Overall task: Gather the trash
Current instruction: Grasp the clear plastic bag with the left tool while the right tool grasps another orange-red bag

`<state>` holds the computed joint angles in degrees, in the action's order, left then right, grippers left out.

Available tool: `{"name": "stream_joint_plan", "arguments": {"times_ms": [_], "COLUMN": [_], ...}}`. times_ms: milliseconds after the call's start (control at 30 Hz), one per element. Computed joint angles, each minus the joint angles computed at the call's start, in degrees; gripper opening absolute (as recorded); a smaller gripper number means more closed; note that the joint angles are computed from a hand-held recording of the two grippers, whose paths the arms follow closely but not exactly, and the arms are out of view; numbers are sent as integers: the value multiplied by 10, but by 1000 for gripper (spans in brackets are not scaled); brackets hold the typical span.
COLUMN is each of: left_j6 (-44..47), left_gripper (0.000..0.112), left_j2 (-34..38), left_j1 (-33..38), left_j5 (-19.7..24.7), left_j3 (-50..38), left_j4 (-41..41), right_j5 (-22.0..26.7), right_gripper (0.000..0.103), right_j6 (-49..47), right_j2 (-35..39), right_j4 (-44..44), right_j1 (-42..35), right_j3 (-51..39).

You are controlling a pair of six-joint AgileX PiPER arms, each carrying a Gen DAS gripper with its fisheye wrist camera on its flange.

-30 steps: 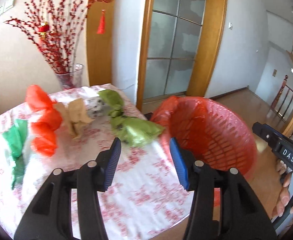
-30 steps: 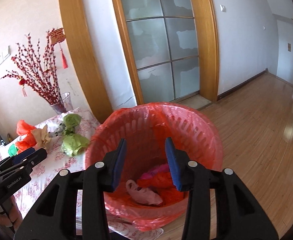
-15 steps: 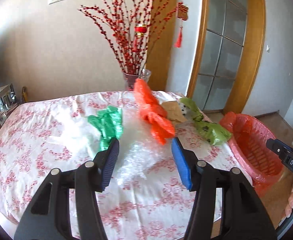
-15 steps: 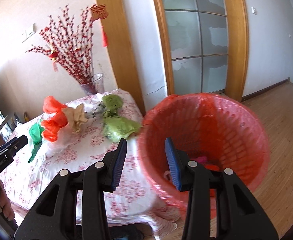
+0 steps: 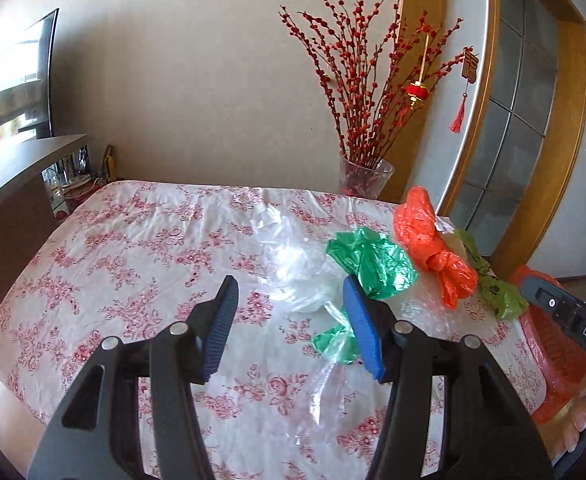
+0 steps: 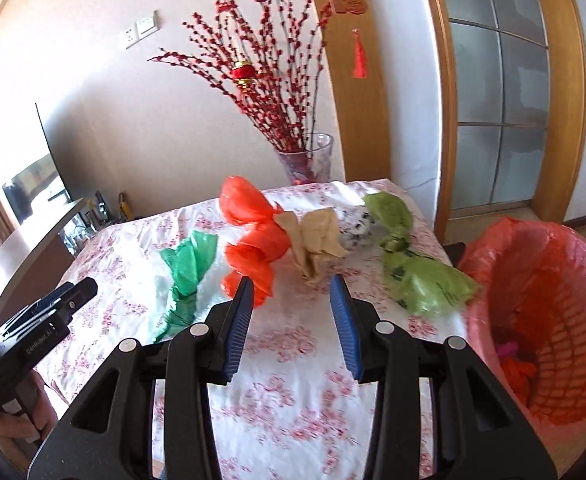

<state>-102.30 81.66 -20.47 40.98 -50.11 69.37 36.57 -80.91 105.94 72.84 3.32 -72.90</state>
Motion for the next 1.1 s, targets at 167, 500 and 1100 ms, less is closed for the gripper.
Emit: {"name": "stream_joint_plan", "arguments": {"times_ms": [167,500,1100], "left_j6": [-2,-5,140], "left_gripper": [54,54,48], "left_j2": [-18,-37,86], "left_j1": [28,61,76], "left_j5": [-16,-40,-135], "left_j3": [24,54,-58], "left_j4": [-10,-10,-138], "right_j5": [-36,-43,12], "right_gripper": [41,3,3], "right_j6": [79,201,-72], "right_j2": [30,102,-32], "right_j4": [-63,-192,39], "right_j1": [76,103,-3], "right_j3": [-58,-128,32]}}
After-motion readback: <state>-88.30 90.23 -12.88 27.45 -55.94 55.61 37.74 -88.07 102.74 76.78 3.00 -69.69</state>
